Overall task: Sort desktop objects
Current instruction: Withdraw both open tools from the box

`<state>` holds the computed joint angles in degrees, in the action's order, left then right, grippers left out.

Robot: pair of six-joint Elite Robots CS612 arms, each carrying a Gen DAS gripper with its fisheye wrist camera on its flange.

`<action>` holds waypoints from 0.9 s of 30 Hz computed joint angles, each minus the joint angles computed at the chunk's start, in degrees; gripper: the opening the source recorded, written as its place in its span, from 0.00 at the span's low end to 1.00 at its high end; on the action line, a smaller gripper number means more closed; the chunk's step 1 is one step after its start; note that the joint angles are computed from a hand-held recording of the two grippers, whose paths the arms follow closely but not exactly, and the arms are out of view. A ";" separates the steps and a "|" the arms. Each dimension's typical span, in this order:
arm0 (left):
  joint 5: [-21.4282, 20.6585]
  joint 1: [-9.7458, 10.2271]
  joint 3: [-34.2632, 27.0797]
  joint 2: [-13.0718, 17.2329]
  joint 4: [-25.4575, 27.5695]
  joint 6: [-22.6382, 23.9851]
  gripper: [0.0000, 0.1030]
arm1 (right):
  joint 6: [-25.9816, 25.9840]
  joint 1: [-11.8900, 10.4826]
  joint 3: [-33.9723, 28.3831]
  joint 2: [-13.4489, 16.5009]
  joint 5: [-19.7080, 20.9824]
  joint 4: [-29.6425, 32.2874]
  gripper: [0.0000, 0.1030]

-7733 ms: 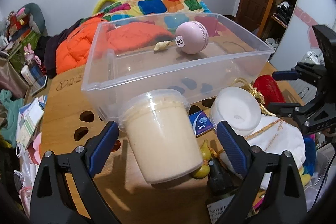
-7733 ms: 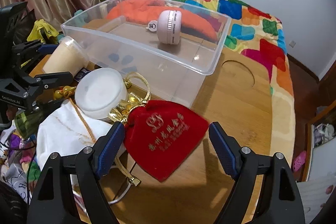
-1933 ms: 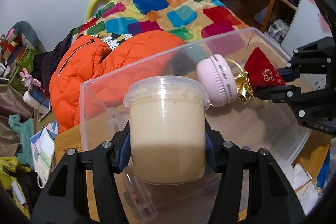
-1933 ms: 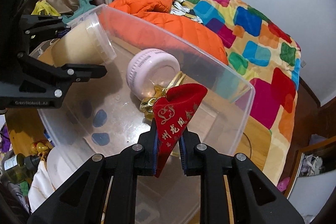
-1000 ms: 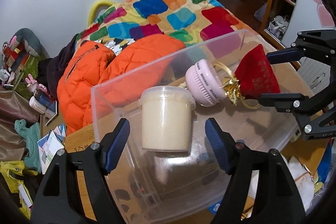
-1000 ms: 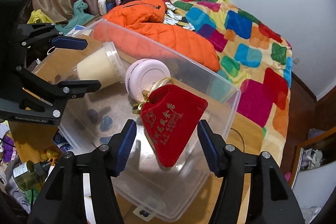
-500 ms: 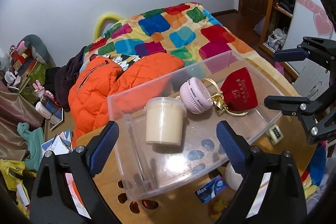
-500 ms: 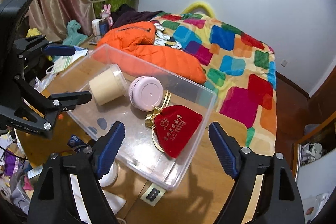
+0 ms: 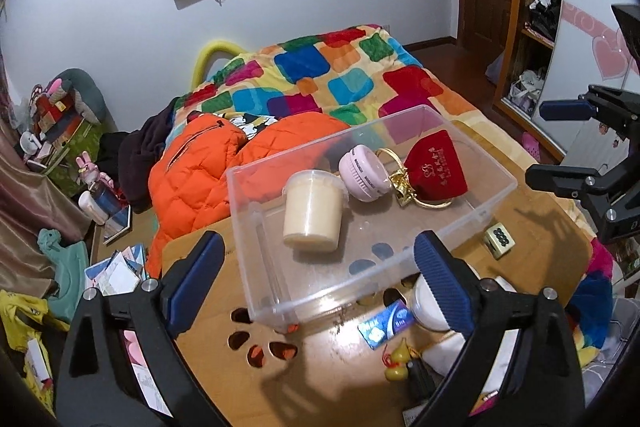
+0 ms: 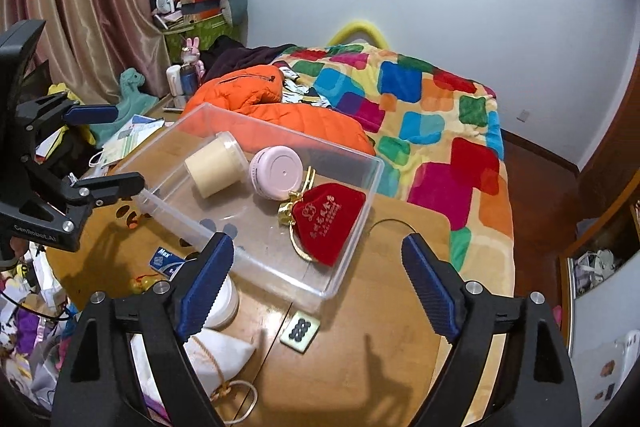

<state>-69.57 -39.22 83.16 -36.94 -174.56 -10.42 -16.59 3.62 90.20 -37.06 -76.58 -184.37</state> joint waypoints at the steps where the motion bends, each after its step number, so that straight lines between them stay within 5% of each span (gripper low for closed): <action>1: -0.13 -0.06 0.72 -0.31 -0.68 -0.32 0.94 | 0.10 -0.10 0.41 -0.17 0.39 -0.21 0.82; 9: 2.42 -0.83 4.68 -1.32 -5.40 -1.72 0.96 | -0.49 0.01 4.70 -0.93 -0.34 -6.26 0.82; 27: 4.90 -3.32 12.37 -1.74 -15.06 -6.67 0.97 | 8.95 -1.20 9.35 0.76 0.79 -13.42 0.83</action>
